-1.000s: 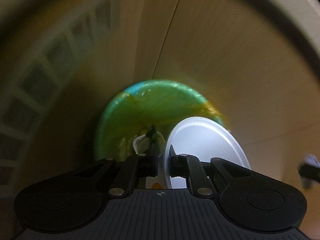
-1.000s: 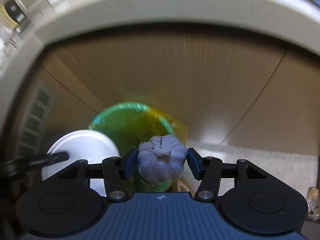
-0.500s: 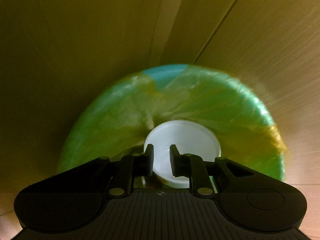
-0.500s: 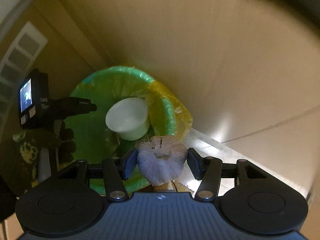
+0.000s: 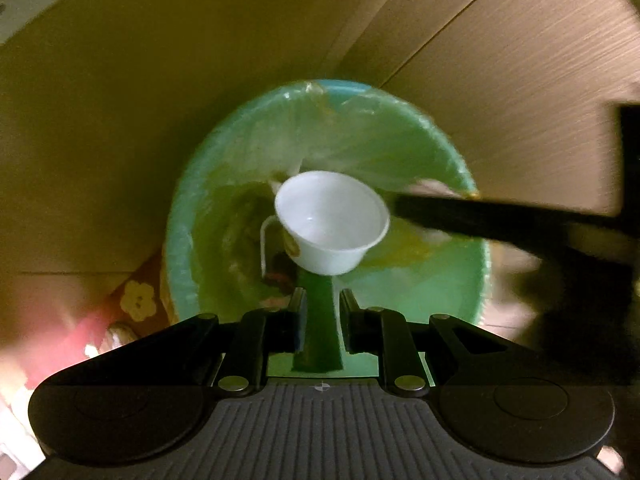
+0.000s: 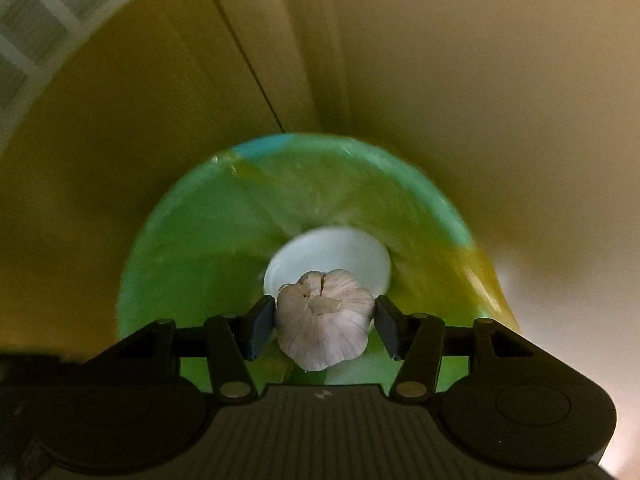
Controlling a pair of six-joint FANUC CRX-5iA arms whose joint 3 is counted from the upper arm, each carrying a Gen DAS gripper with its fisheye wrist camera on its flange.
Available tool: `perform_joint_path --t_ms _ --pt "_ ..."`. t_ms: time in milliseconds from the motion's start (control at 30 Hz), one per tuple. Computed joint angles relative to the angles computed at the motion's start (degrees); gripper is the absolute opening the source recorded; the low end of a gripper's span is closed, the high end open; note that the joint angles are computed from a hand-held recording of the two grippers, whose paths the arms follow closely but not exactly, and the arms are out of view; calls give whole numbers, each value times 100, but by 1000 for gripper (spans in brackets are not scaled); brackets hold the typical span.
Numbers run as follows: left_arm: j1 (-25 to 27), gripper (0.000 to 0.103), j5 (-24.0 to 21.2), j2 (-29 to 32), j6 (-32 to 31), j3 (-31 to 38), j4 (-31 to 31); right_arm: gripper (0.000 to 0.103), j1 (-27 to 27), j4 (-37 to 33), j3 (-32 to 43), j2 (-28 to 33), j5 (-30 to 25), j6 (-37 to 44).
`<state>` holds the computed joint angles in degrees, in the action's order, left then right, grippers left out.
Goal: Collect trash
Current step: 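Carry the bowl and garlic down to the bin and release both, then raise both tools back to the green snack packet on the counter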
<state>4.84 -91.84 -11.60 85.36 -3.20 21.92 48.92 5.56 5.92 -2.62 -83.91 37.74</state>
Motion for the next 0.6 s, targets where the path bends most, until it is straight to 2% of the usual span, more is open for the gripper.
perform_joint_path --t_ms 100,200,267,433,600 --pt "129 20 -113 -4 -94 108 146 54 -132 -117 104 408 106 258" --pt "139 20 -165 24 -142 269 242 55 -423 -622 413 631 -154 116" --pt "224 20 -336 77 -250 482 296 55 -477 -695 514 626 -349 -73" --pt "303 20 -722 398 -622 1127 510 55 -339 -484 574 198 -682 -646" --pt "440 20 -1105 690 -1127 1871 853 55 116 189 677 -287 -1045 -1541"
